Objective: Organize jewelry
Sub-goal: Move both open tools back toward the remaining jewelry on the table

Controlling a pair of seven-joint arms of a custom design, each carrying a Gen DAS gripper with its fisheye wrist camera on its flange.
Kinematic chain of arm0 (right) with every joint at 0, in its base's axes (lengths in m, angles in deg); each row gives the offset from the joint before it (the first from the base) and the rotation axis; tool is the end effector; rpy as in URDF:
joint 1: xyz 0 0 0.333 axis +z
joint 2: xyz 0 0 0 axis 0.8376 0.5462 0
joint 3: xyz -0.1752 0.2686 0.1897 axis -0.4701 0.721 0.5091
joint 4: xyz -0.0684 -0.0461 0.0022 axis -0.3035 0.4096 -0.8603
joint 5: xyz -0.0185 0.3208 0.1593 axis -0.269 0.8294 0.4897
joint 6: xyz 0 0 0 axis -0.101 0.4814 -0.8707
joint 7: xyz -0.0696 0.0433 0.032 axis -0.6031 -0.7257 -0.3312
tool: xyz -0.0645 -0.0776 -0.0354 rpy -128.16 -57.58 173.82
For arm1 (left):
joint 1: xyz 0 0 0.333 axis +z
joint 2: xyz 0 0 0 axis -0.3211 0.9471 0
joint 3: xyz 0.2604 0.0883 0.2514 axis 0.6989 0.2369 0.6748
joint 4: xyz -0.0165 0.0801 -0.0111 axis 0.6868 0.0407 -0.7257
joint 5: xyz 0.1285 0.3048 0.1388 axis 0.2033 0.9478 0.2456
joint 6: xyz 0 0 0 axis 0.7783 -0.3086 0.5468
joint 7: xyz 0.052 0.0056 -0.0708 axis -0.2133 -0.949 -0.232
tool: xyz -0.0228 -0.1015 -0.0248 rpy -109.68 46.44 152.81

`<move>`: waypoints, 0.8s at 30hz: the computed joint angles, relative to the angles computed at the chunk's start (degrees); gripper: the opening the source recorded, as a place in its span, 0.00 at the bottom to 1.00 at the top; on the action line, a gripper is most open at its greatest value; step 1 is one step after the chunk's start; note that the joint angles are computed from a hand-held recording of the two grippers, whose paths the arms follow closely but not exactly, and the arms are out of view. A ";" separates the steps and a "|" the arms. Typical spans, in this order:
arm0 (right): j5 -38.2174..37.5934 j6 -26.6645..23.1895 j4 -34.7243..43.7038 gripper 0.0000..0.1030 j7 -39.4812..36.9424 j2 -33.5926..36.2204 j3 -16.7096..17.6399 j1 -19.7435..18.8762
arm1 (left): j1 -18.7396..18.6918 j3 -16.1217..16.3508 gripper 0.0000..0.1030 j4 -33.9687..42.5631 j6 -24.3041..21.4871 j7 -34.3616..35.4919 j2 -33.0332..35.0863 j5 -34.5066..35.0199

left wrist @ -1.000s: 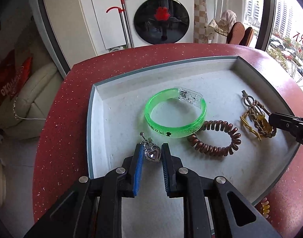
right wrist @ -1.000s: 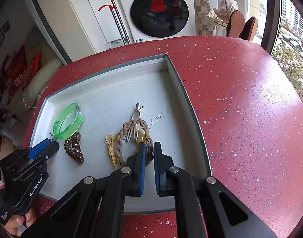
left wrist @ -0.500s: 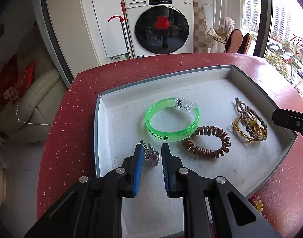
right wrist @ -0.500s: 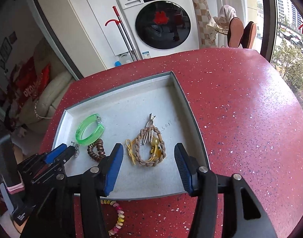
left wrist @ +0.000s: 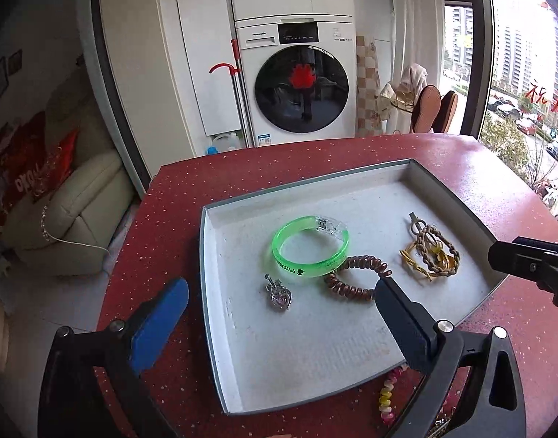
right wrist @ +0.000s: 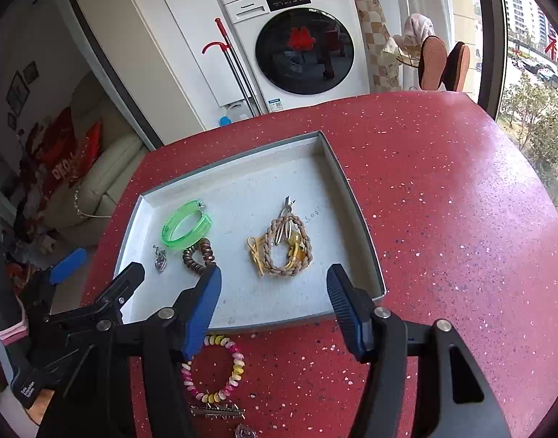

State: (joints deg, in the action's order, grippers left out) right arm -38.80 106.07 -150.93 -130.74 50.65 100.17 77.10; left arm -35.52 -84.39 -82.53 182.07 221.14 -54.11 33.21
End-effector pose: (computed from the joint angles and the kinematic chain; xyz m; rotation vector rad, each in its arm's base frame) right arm 0.3760 0.2812 0.4943 -1.3846 2.0580 -0.4544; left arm 0.4570 -0.1091 0.5001 -1.3064 2.1322 -0.8480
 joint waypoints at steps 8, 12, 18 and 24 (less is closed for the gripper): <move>3.21 -0.01 -3.38 0.81 -1.63 -2.35 1.02 1.47 | 0.90 1.48 1.00 -3.19 -5.01 -0.98 -4.64 1.82; 5.63 -0.75 -4.82 0.81 -3.76 -2.94 2.04 2.72 | 0.69 2.46 1.00 -5.97 -6.88 -0.22 -7.23 1.53; 8.43 -2.30 -6.97 0.81 -5.43 -3.93 3.93 5.23 | 0.39 3.42 1.00 -10.78 -7.82 -0.74 -10.75 1.32; 9.88 -3.59 -7.61 0.81 -7.85 -3.68 5.06 7.55 | -2.52 6.75 1.00 -15.50 -8.35 3.03 -14.41 -1.31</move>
State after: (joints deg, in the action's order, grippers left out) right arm -28.92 102.48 -158.54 -138.59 46.97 105.24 84.65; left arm -38.04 -77.64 -98.03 173.72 224.17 -68.52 31.90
